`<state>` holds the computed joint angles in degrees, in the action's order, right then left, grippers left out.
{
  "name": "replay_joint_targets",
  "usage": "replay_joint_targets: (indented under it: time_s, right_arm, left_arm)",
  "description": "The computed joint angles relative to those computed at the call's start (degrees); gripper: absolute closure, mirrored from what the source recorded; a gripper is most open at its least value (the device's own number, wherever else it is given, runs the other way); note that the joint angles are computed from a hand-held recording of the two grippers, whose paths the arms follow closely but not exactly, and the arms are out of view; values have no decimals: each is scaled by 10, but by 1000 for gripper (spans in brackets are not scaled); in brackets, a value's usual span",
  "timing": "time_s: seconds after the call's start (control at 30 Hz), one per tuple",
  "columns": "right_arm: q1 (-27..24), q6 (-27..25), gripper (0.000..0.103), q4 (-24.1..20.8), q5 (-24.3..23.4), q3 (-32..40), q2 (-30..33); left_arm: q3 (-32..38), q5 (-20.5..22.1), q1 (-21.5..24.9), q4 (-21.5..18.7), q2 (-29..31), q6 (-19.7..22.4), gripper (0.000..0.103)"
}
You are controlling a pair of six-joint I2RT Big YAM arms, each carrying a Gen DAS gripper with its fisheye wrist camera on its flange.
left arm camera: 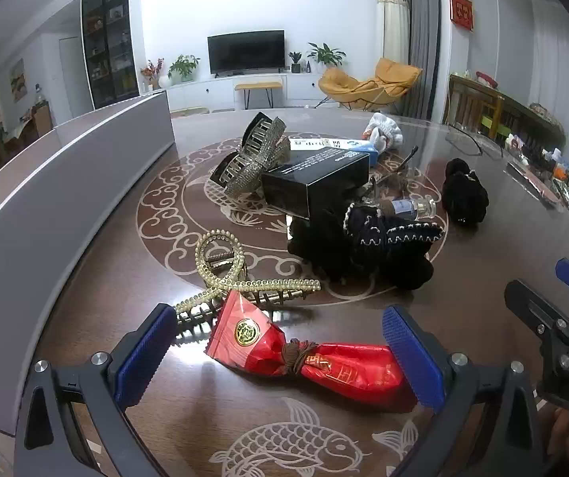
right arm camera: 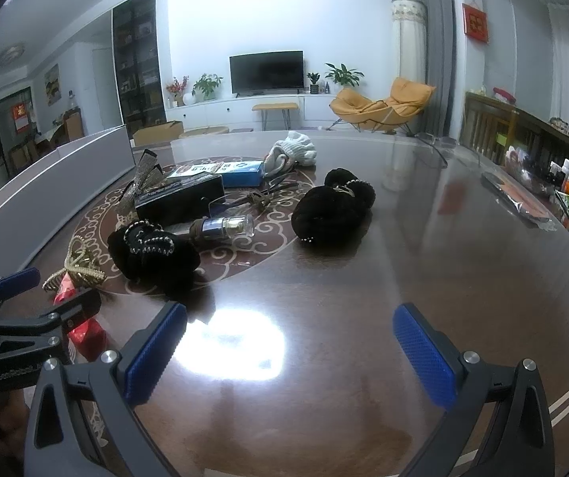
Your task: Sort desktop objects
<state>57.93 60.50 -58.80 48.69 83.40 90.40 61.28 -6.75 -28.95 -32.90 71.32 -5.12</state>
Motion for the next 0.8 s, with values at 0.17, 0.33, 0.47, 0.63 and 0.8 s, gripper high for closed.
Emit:
replay_joint_targets:
  time_s: [0.17, 0.33, 0.47, 0.63, 0.8]
  right_arm:
    - [1, 0, 0, -3, 2, 3, 3]
    - [1, -1, 0, -2, 1, 2, 3]
    - [1, -2, 0, -1, 0, 1, 2]
    - [1, -7, 0, 0, -2, 3, 4]
    - [2, -9, 0, -1, -3, 4, 5]
  left_arm:
    - [2, 2, 2, -2, 2, -1, 0]
    - [1, 3, 2, -3, 2, -3, 0]
    - [3, 8, 4, -6, 2, -4, 0]
    - [4, 15, 9, -9, 3, -12, 0]
    - [5, 17, 11, -11, 4, -17, 0]
